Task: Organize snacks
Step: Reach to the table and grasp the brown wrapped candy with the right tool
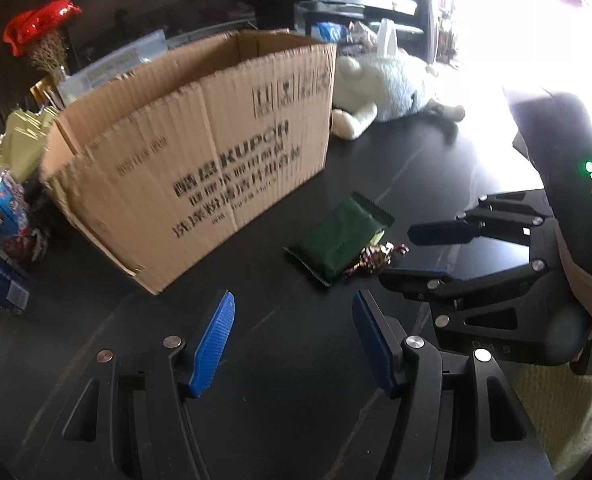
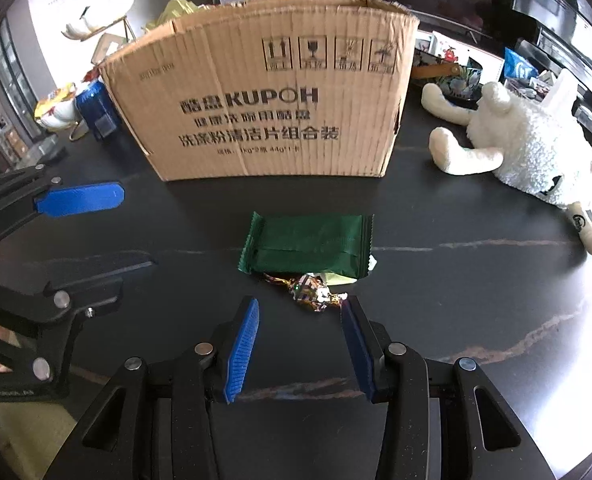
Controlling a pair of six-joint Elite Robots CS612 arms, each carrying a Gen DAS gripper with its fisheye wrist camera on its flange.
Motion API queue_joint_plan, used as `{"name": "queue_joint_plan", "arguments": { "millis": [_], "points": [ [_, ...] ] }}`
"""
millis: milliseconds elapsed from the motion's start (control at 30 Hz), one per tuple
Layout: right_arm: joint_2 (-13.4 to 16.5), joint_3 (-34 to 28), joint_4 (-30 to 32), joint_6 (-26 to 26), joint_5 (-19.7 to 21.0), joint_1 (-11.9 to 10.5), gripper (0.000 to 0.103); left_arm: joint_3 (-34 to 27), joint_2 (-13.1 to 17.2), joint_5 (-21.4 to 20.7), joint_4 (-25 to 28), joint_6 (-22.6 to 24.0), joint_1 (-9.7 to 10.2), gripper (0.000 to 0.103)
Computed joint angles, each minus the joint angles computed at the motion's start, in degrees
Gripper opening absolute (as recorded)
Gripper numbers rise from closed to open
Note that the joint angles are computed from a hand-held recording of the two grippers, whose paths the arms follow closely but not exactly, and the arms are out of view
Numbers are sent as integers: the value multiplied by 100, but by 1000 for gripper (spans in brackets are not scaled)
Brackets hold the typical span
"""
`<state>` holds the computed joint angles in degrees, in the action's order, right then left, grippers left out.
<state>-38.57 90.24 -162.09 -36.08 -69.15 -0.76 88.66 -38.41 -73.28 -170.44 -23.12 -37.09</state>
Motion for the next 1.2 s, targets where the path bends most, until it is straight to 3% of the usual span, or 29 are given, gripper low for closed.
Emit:
{"name": "queue_joint_plan", "arguments": {
  "millis": [300, 533, 600, 767, 1067, 1200],
  "points": [
    [186, -281, 209, -257, -383, 131, 44, -133, 112, -176, 158, 102, 74, 61],
    [225, -325, 245, -216, -395, 142, 43, -298, 204, -470, 202, 496, 144, 61],
    [219, -292, 183, -219, -388, 138, 33, -357, 235, -522, 216, 664, 155, 61],
    [210, -218, 54, -102, -256, 88, 29, -559, 340, -733, 329, 1034, 189, 61],
    [158, 17, -309, 718, -94, -57, 27, -819, 489, -978, 540, 1404, 216, 61],
    [135, 109, -482, 1442, -99, -129, 27, -983, 568, -1022, 612, 1615, 218, 61]
  ]
}}
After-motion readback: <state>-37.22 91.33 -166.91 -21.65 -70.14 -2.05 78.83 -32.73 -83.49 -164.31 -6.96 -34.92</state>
